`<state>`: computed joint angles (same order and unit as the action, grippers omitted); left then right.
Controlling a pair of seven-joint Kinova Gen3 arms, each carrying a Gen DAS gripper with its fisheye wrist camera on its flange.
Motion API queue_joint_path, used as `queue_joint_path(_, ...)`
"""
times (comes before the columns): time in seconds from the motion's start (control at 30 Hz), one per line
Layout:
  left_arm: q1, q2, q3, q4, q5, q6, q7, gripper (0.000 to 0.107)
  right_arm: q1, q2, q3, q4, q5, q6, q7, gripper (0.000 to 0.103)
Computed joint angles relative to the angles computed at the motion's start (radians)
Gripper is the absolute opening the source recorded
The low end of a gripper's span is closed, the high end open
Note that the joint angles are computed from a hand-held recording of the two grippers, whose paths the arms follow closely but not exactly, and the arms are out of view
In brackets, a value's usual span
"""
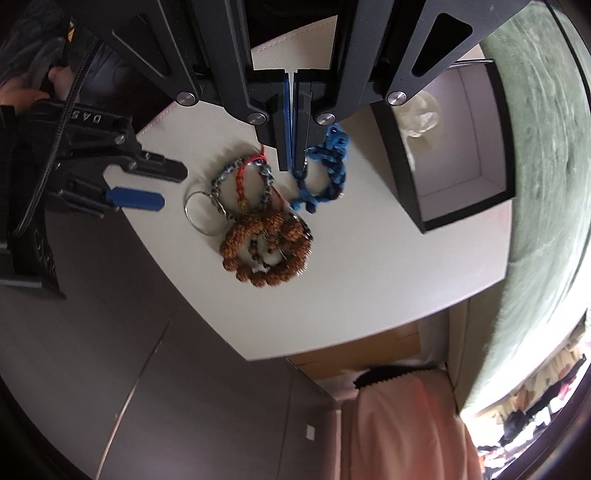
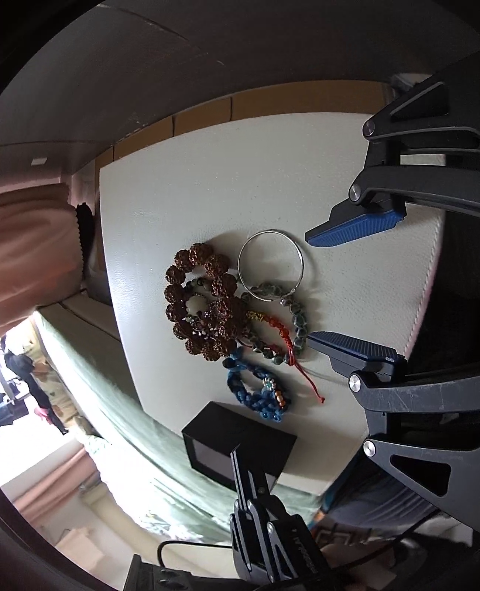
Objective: Organize jewelry
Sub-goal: 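Grasp the blue braided bracelet with the left gripper, then carry the blue braided bracelet into the black box with the left gripper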
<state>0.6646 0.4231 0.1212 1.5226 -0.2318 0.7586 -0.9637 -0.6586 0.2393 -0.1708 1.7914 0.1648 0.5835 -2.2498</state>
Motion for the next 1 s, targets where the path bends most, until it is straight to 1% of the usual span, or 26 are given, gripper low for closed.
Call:
queue_joint_path(0.07, 0.003, 0.019, -0.001, -0.024, -0.001, 0.029, 0.0, 0.004, 0.012, -0.012, -0.002, 0.006, -0.013, 0.005, 0.01, 0.05)
queue_joint_path(0.1, 0.004, 0.025, -0.002, -0.026, -0.003, 0.03, 0.0, 0.009, 0.019, -0.027, -0.004, 0.02, -0.021, -0.005, 0.012, 0.05)
queue_joint_path(0.13, 0.008, 0.036, -0.005, -0.036, -0.007, 0.039, 0.001, 0.024, 0.022, -0.044, -0.003, 0.038, -0.025, -0.014, 0.005, 0.05)
queue_joint_path(0.17, 0.013, 0.043, -0.008, -0.043, -0.012, 0.044, 0.002, 0.034, 0.025, -0.058, -0.002, 0.052, -0.025, -0.017, -0.003, 0.05)
queue_joint_path(0.2, 0.019, 0.049, -0.012, -0.047, -0.019, 0.047, 0.006, 0.052, 0.023, -0.075, 0.001, 0.068, -0.015, -0.019, -0.024, 0.05)
queue_joint_path(0.23, 0.032, 0.051, -0.02, -0.048, -0.034, 0.048, 0.017, 0.055, 0.02, -0.092, 0.003, 0.085, -0.001, -0.021, -0.05, 0.05)
queue_joint_path(0.33, 0.053, 0.073, -0.026, -0.071, -0.061, 0.074, 0.021, 0.055, 0.039, -0.145, -0.007, 0.15, -0.002, -0.06, -0.1, 0.05)
queue_joint_path(0.47, 0.101, 0.151, -0.042, -0.164, -0.112, 0.201, 0.017, 0.055, 0.059, -0.198, -0.026, 0.221, 0.031, -0.097, -0.194, 0.05)
queue_joint_path(0.53, 0.116, 0.184, -0.047, -0.199, -0.125, 0.246, 0.015, 0.055, 0.075, -0.222, -0.038, 0.253, 0.031, -0.122, -0.222, 0.05)
queue_joint_path(0.6, 0.123, 0.205, -0.049, -0.221, -0.129, 0.275, 0.008, 0.054, 0.086, -0.235, -0.053, 0.266, 0.044, -0.128, -0.251, 0.05)
queue_joint_path(0.67, 0.147, 0.229, -0.062, -0.242, -0.155, 0.31, 0.009, 0.051, 0.096, -0.247, -0.065, 0.276, 0.058, -0.131, -0.273, 0.05)
queue_joint_path(0.7, 0.152, 0.229, -0.066, -0.238, -0.162, 0.311, 0.013, 0.046, 0.102, -0.251, -0.068, 0.28, 0.057, -0.136, -0.276, 0.05)
queue_joint_path(0.77, 0.167, 0.227, -0.083, -0.229, -0.183, 0.31, 0.046, 0.031, 0.11, -0.253, -0.076, 0.281, 0.06, -0.136, -0.279, 0.05)
queue_joint_path(0.8, 0.17, 0.226, -0.092, -0.228, -0.19, 0.314, 0.058, 0.026, 0.112, -0.249, -0.079, 0.277, 0.06, -0.135, -0.277, 0.05)
queue_joint_path(0.87, 0.134, 0.199, -0.073, -0.199, -0.163, 0.278, 0.068, 0.023, 0.113, -0.235, -0.081, 0.261, 0.058, -0.129, -0.262, 0.05)
queue_joint_path(0.9, 0.131, 0.192, -0.073, -0.191, -0.162, 0.269, 0.071, 0.02, 0.11, -0.222, -0.082, 0.244, 0.06, -0.117, -0.25, 0.05)
queue_joint_path(1.0, 0.133, 0.151, -0.078, -0.147, -0.183, 0.236, 0.101, 0.019, 0.085, -0.18, -0.082, 0.188, 0.093, -0.066, -0.218, 0.05)
